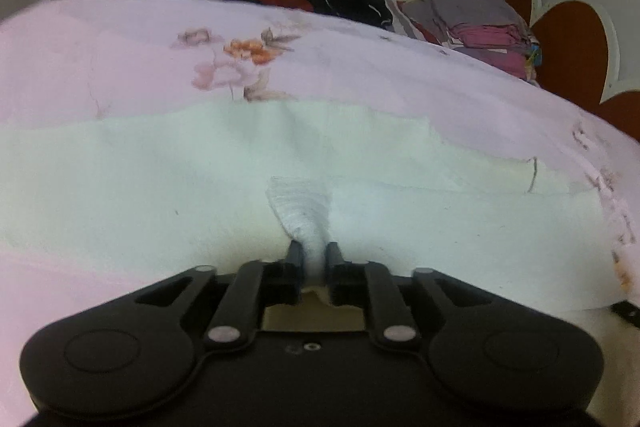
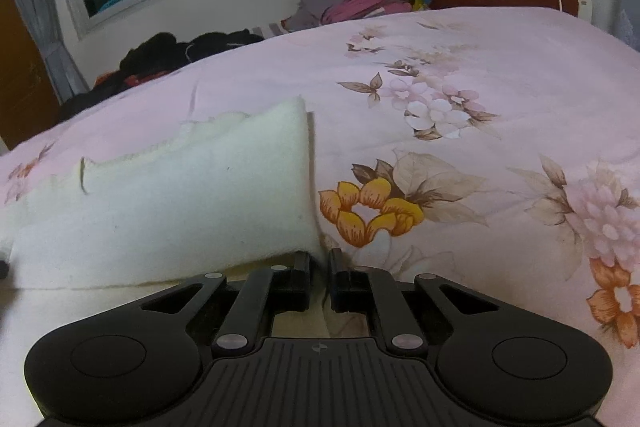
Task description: Fold small clothes
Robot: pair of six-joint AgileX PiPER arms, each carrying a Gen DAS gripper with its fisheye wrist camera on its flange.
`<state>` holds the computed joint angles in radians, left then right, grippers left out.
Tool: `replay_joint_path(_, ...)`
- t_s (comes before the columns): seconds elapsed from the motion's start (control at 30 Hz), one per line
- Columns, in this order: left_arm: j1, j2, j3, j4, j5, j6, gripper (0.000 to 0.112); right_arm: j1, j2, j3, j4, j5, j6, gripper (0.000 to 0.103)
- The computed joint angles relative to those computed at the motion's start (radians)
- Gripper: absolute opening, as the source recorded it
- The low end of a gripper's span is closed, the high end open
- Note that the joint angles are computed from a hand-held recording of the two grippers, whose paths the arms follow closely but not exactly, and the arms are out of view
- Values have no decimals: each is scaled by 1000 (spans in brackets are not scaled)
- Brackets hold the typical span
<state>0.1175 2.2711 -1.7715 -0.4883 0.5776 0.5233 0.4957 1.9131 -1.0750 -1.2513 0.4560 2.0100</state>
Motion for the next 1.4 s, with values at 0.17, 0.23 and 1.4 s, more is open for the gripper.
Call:
replay_joint_path(0.17, 10, -74, 89, -24, -101, 1, 53, 23, -113, 74, -72, 19, 62, 60)
replay_joint_path(0.23, 13, -108, 133, -88, -135, 87, 53, 19, -115, 62, -115, 41, 69, 76)
replay_joint_path(1.4, -85, -24, 84, 34, -122, 64, 69, -127, 292, -520, 394, 25, -655, 8)
